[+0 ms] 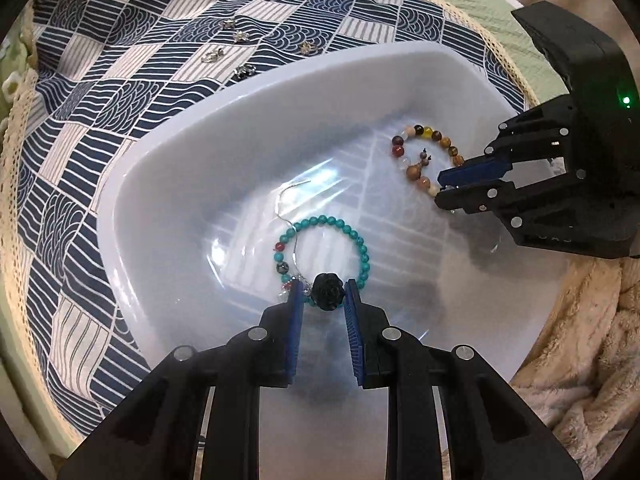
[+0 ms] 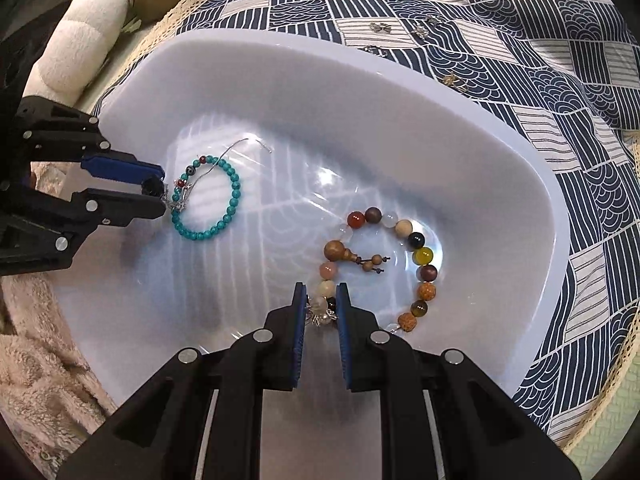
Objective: Organize jewelry
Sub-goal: 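Lower both held pieces into the white tray and open both tools, then grasp the silver chain ring with left tool while right tool grasps the gold ring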
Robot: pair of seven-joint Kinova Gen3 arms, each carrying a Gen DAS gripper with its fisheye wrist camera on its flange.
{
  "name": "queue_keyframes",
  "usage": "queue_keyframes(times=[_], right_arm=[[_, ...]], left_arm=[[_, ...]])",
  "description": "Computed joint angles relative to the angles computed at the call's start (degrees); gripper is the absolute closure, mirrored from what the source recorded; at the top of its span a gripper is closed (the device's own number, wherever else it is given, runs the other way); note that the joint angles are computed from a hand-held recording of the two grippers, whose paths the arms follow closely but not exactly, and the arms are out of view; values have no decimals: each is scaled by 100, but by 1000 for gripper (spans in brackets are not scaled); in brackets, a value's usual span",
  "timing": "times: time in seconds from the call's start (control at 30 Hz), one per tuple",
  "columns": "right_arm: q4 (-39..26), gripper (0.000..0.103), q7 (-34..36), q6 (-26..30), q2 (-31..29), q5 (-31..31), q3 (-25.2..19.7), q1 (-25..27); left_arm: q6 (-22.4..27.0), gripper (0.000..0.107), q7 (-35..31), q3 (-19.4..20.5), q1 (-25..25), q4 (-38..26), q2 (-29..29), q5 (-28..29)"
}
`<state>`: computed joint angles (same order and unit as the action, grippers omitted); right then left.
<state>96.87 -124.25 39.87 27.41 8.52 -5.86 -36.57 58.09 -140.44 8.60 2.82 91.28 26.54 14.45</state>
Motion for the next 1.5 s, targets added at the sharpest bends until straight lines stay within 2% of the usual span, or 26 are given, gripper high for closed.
queue_keyframes(times=[0.37, 0.4, 0.47, 0.5, 0.6, 0.67, 0.7, 0.73, 0.93, 1.03, 1.1, 1.17, 1.23, 1.33, 1.5], right_arm=[[-48, 85, -161, 137, 32, 196, 67, -179], [-64, 83, -183, 164, 42, 212, 72, -188], [-53, 70, -266, 157, 19, 246, 95, -207], [-6, 68, -296, 105, -29, 274, 103, -206], [276, 61, -473, -310, -294, 348, 133, -189], [430, 58, -550, -529, -423, 351, 132, -133], [483, 57, -598, -598, -469, 361, 141, -120], [509, 57, -653, -643, -483, 365, 154, -108], [558, 57, -1086, -706, -555, 596, 338, -220], [495, 39, -1329, -616, -738, 810, 414, -175], [391, 37, -1557, -470, -831, 1012, 542, -202], [197, 33, -1476, -379, -934, 1016, 441, 62], [-158, 29, -1436, -152, -908, 1089, 454, 226], [-892, 26, -1258, 444, -597, 1230, 493, 362], [-1991, 25, -602, 1036, 196, 771, 401, 799]], left_arm=[[73, 84, 96, -12, 89, -50, 49, -122], [119, 83, 87, -1, 70, -76, 65, -99], [180, 78, 55, 15, 45, -99, 71, -60], [215, 77, 44, 22, 33, -116, 72, -37], [217, 66, -24, 46, -57, -128, 12, 130], [192, 54, -122, 68, -226, -123, -56, 376], [286, 51, -159, 16, -267, -190, -41, 503], [474, 43, -107, 69, -396, -316, 30, 616], [806, 37, 190, -2, -563, -615, 161, 988], [819, 25, 315, 0, -627, -789, 132, 1155], [640, 23, 564, 113, -690, -975, 93, 1105], [529, 20, 968, 162, -656, -1355, 155, 1005], [447, 19, 1423, -196, -260, -1792, 286, 917], [296, 19, 2109, -387, 209, -2547, 698, 462], [548, 19, 2846, -348, 684, -3866, 1665, -453]])
